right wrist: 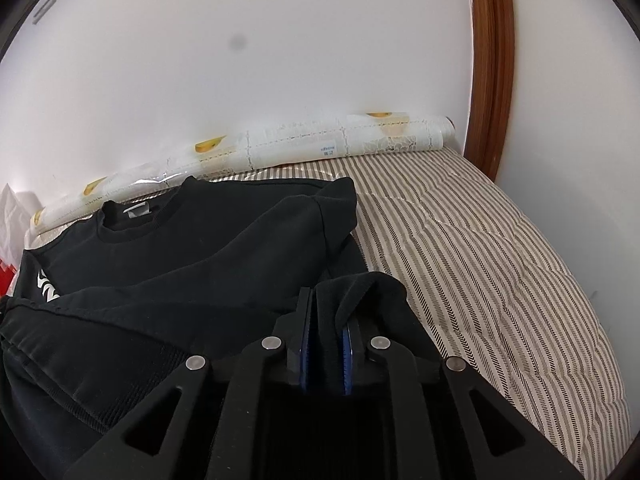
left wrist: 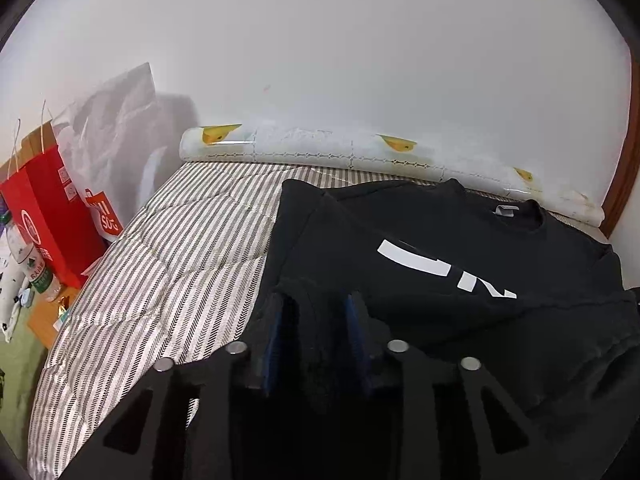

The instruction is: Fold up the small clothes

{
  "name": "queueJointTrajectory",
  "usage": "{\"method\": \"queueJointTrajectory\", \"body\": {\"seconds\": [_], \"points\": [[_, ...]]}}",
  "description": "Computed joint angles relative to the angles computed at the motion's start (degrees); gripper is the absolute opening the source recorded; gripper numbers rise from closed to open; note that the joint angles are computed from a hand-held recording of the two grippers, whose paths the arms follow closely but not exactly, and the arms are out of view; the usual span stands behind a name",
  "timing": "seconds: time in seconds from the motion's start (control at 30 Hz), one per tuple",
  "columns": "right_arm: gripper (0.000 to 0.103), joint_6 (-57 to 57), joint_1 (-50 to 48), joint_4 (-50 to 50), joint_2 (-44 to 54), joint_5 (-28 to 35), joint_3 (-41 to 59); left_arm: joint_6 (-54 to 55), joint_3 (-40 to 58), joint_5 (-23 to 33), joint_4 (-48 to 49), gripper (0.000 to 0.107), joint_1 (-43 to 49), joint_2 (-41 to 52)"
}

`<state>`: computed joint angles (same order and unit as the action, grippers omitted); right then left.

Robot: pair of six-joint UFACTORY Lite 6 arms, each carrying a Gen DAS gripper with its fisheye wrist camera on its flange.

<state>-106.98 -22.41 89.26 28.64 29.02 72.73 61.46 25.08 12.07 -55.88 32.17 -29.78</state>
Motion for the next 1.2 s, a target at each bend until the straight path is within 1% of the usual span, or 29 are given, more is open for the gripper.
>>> {"method": "queueJointTrajectory", "body": {"seconds": [0.1,0.13,0.17,0.23,0.33,0.4,0.53,0.63,0.73,0.77,0.8,0.83,0.87,0.93,1.0,1.1,1.17,1.2], "points": [[0.013,0.07,0.21,-0.13,0.0,-0.45,-0.02,1.78,0.09,0.52,-2.0,0.045,0.97,0.23],[0.014,0.04,0.35,-0.13,-0.04,-0.71,-0.05,2.43,0.28,0.84,-2.82,0.051,1.57,0.6],[0.014,-0.09,0.57,0.02,-0.17,-1.1,-0.2,2.99,0.55,1.29,-3.45,0.053,2.08,1.08],[0.015,-0.94,0.92,0.74,-0.58,-1.9,-0.75,3.15,0.68,1.65,-3.62,0.054,2.35,1.32],[0.016,-1.86,1.32,1.48,-0.98,-2.65,-1.26,-0.43,0.39,0.31,-0.28,0.054,1.22,0.74],[0.016,-1.85,1.26,1.49,-1.02,-2.54,-1.32,-0.87,0.34,0.28,0.1,0.055,1.2,0.59],[0.018,-2.61,1.53,2.22,-1.34,-3.01,-1.74,1.39,0.34,0.82,-2.07,0.059,1.77,0.49],[0.02,-3.45,1.56,2.93,-1.74,-2.91,-2.37,1.06,-0.03,0.38,-1.95,0.063,1.63,-0.16],[0.022,-2.38,0.07,2.09,-1.37,-0.16,-2.06,6.66,-0.82,2.22,-7.65,0.071,3.75,-1.77],[0.028,-2.65,-0.67,2.47,-1.59,0.96,-2.39,9.79,-1.08,3.63,-10.58,0.074,5.03,-2.24],[0.045,-3.72,-1.22,3.88,-2.35,0.94,-3.34,12.27,-1.25,4.91,-12.84,0.075,6.07,-2.54],[0.052,-5.42,-1.69,5.79,-3.25,0.75,-4.43,14.04,-1.5,6.07,-14.38,0.076,6.94,-3.02],[0.058,-7.77,-2.88,7.9,-4.54,2.29,-6.01,15.17,-1.89,6.75,-15.37,0.076,7.44,-3.79],[0.059,-11.12,-5.54,10.85,-7.34,6.13,-9.0,16.2,-2.72,7.17,-16.36,0.076,7.66,-5.55],[0.059,-11.44,-8.1,11.45,-10.39,10.76,-11.44,16.81,-3.35,8.75,-17.12,0.076,8.67,-7.39],[0.059,-9.2,-10.2,7.64,-12.87,17.69,-12.94,17.28,-3.12,14.6,-17.72,0.076,12.67,-8.37],[0.054,-9.75,-9.75,5.24,-15.37,19.67,-15.43,16.34,-2.92,17.85,-17.03,0.076,14.84,-8.79],[0.043,-10.7,-9.13,4.33,-16.99,20.48,-17.25,16.12,-3.09,18.06,-16.96,0.076,14.97,-9.17]]}}
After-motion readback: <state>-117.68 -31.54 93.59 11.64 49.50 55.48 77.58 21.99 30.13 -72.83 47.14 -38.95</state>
